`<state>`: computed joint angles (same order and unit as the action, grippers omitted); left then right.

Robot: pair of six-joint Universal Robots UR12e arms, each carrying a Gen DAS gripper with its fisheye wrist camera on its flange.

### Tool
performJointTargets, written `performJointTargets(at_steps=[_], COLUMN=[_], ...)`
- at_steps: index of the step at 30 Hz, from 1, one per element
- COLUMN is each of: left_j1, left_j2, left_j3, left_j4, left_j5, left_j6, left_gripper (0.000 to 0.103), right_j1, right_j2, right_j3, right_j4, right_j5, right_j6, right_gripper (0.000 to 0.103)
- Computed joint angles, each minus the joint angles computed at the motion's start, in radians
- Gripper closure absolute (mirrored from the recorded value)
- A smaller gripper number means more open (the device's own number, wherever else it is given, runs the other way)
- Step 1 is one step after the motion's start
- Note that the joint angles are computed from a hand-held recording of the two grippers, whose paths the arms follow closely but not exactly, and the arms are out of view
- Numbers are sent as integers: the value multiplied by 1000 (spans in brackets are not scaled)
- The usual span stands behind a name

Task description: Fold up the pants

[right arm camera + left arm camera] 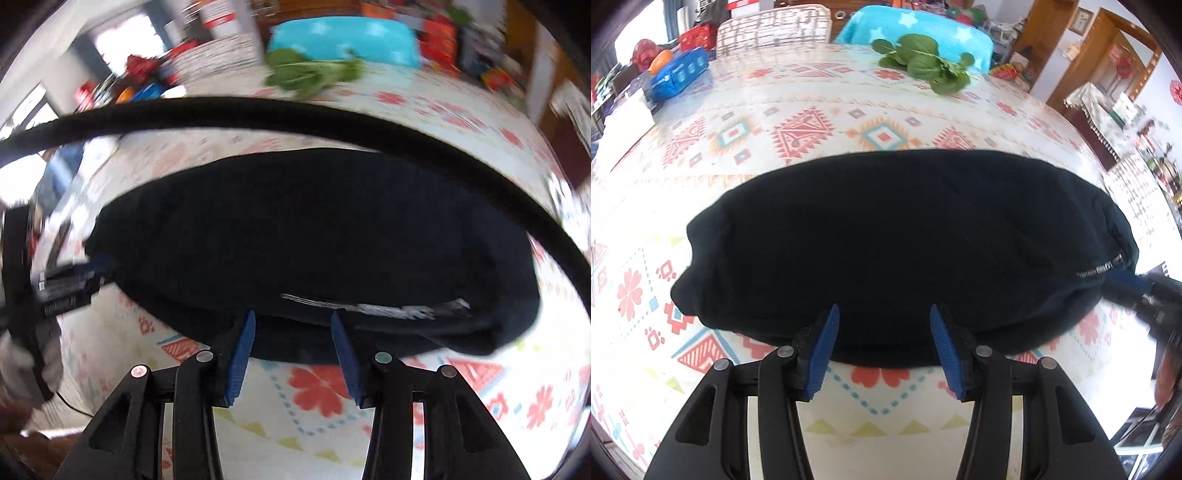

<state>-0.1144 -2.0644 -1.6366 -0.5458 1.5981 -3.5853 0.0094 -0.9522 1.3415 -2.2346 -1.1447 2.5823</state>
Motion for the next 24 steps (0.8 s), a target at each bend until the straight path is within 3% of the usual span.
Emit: performJointTargets(at_steps=[5, 8, 9, 10, 12, 13, 14, 20, 24], left_j1=[21, 39, 45, 45, 36, 31, 29, 40, 42], left_j2=[0, -4, -8, -10, -14, -16, -16, 28, 57], left_j3=[-8, -12, -9, -7, 7, 13, 16, -50, -85], left_j4=[0, 8, 0, 1, -26, -41, -56, -24, -13], left_j5=[21, 11, -1, 1, 32, 52, 61, 28, 16], left_j6=[-41, -79, -88, -88, -62, -52, -42, -70, -113], left_gripper=[53, 53, 53, 53, 64, 84, 94, 94, 93], right_j1=[50, 71, 72, 73, 60, 57, 51, 30, 22], right_j2=[12, 14, 21, 27, 41, 44, 44, 22, -5], right_j3=[-1, 24, 17, 6, -28, -37, -43, -43, 4], right_j4=[5, -50, -41, -34, 24, 42, 57, 152, 167], right_j5=[-29, -85, -98, -107, -69, -51, -30, 32, -4], right_j6=[-162, -191, -192, -182, -157, -142, -131, -137, -148], right_gripper=[56, 57, 75, 84, 93, 94, 95, 99, 98])
